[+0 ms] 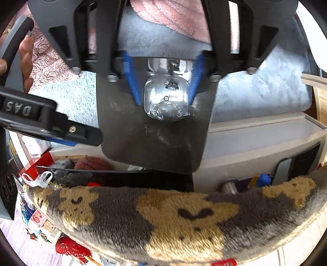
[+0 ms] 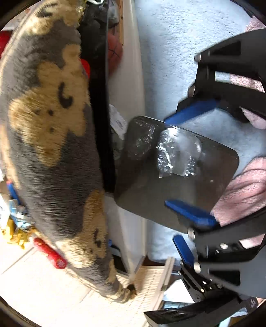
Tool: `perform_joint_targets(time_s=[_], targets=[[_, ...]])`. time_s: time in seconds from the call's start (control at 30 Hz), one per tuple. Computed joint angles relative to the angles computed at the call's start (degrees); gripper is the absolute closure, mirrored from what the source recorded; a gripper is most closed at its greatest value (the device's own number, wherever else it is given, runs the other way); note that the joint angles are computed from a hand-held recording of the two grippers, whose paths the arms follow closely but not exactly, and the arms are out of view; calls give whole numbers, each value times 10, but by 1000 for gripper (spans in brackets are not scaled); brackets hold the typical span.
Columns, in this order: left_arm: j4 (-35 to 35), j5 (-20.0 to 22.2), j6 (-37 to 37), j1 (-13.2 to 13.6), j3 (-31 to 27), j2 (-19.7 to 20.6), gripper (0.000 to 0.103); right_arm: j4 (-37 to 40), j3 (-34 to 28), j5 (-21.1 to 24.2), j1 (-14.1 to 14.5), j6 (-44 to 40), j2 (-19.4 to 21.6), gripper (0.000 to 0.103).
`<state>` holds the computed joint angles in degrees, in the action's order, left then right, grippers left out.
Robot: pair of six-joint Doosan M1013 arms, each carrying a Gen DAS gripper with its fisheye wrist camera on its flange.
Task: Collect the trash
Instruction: 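Carry both items down to the floor bin and open both tools, then grasp the red Skittles tube with the left tool while the right tool grasps a white snack wrapper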
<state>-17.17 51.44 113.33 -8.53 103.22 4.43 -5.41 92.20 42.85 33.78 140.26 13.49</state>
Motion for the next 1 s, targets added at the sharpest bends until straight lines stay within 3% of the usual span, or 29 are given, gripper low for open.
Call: perform_joint_targets(time_s=[0.07,0.2,0.43,0.63,1.0], targets=[[5,-10,-3,2,-2,-6,33,-33,1,-8,3,31,-6,4],[12,-26,-11,4,-8,-14,10,-91,-6,-3,7,68,-11,3],[1,-43,-10,18,-37,-17,8,-143,-31,-3,-4,90,-24,3],[2,-56,-16,26,-77,0,8,-170,-80,8,-19,73,-12,3],[18,-76,-29,26,-158,48,8,-118,-174,-1,-53,9,36,6]])
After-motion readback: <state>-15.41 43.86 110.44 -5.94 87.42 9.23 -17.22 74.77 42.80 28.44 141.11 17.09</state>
